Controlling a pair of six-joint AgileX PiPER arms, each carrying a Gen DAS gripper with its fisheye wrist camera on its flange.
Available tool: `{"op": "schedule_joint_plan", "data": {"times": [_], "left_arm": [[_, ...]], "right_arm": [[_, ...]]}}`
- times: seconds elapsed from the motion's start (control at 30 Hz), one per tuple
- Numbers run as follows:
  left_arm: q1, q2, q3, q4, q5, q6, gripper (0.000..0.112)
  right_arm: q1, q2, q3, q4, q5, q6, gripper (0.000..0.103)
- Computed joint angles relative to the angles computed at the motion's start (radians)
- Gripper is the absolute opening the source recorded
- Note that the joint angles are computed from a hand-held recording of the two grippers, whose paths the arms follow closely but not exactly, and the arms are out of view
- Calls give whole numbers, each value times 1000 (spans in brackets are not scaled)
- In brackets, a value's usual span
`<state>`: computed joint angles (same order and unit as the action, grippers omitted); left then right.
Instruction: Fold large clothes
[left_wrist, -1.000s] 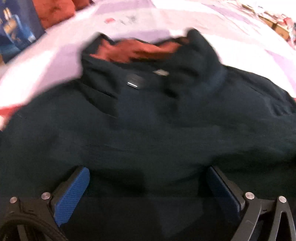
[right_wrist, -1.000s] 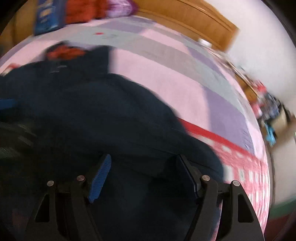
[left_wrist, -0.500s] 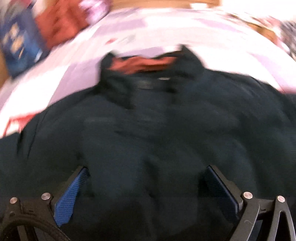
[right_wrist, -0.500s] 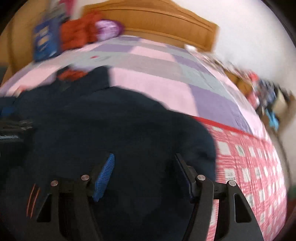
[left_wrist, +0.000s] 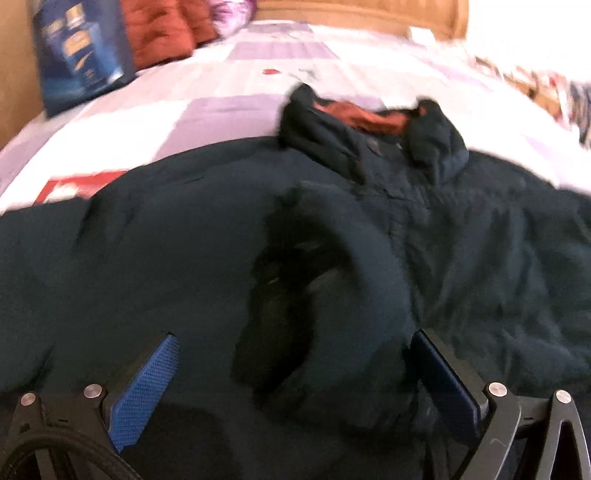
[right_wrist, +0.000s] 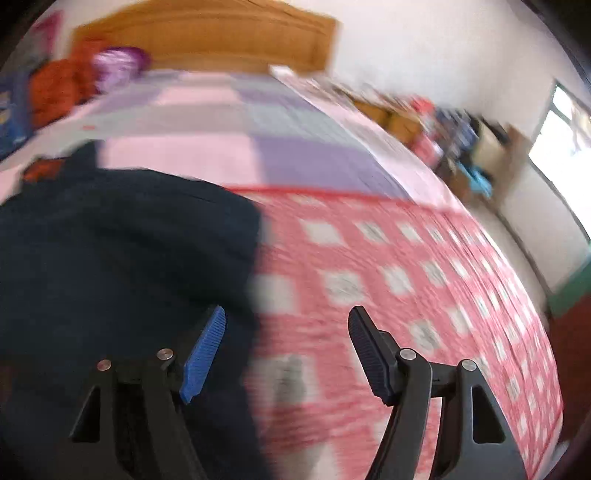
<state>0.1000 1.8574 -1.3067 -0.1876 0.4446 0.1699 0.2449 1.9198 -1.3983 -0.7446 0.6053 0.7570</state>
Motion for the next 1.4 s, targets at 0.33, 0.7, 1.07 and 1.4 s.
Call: {"op": "schedule_joint_plan", "data": {"times": [0.33,0.7,1.07,1.4], "left_arm": [[340,43,-8,-2,39,99,100],[698,127,-182,-621,402,641,98],[833,238,-414,-676,695,660,95],[875,319,-495,-461,462,536,95]], "right_arm": [[353,479,-689,306,221,-245,75],[403,541,-629,31,154,48,77],[418,535,-624,-17,191,74,77],[423,568,-682,-18,227,65,77]]}}
